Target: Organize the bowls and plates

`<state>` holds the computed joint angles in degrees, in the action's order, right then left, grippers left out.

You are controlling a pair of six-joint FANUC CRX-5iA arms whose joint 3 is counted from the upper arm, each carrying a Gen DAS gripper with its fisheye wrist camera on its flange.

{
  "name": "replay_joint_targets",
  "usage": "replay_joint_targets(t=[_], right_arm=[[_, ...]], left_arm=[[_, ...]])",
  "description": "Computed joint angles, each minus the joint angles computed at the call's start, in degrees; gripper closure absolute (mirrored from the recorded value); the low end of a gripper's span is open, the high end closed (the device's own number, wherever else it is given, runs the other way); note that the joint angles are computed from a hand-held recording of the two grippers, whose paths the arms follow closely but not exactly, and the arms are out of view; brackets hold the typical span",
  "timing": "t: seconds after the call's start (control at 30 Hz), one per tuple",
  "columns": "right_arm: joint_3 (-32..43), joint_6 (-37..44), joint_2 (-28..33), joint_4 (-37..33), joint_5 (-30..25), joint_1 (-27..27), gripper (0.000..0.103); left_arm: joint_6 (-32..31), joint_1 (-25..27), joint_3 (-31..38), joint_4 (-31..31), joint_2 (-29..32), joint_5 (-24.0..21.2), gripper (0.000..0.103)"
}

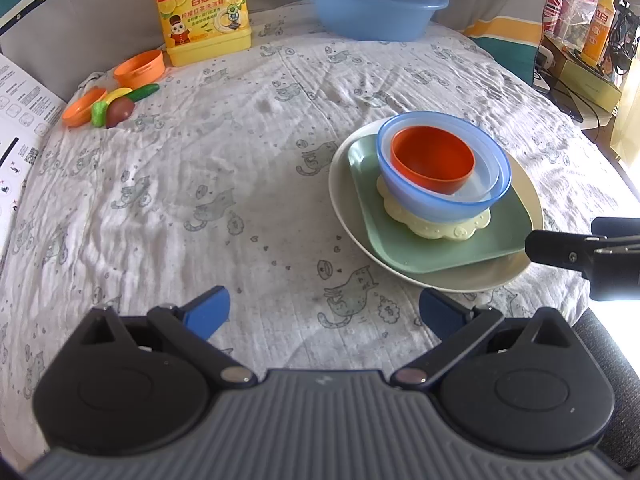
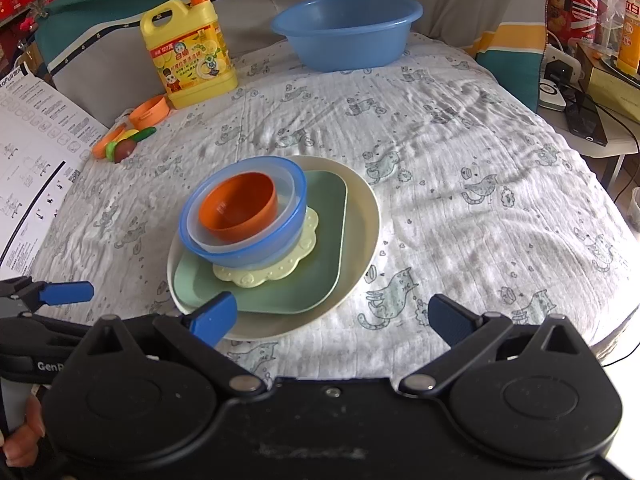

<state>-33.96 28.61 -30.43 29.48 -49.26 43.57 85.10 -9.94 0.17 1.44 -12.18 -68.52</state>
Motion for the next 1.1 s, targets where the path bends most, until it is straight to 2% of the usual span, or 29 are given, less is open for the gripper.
replay_joint_targets(t=[1.1], right_arm=[[0.0, -0.7, -0.2, 0.9, -0.6, 0.4, 0.0]], left_arm=[[-1.5, -0.2, -0.4, 0.1, -0.6, 0.3, 0.0]])
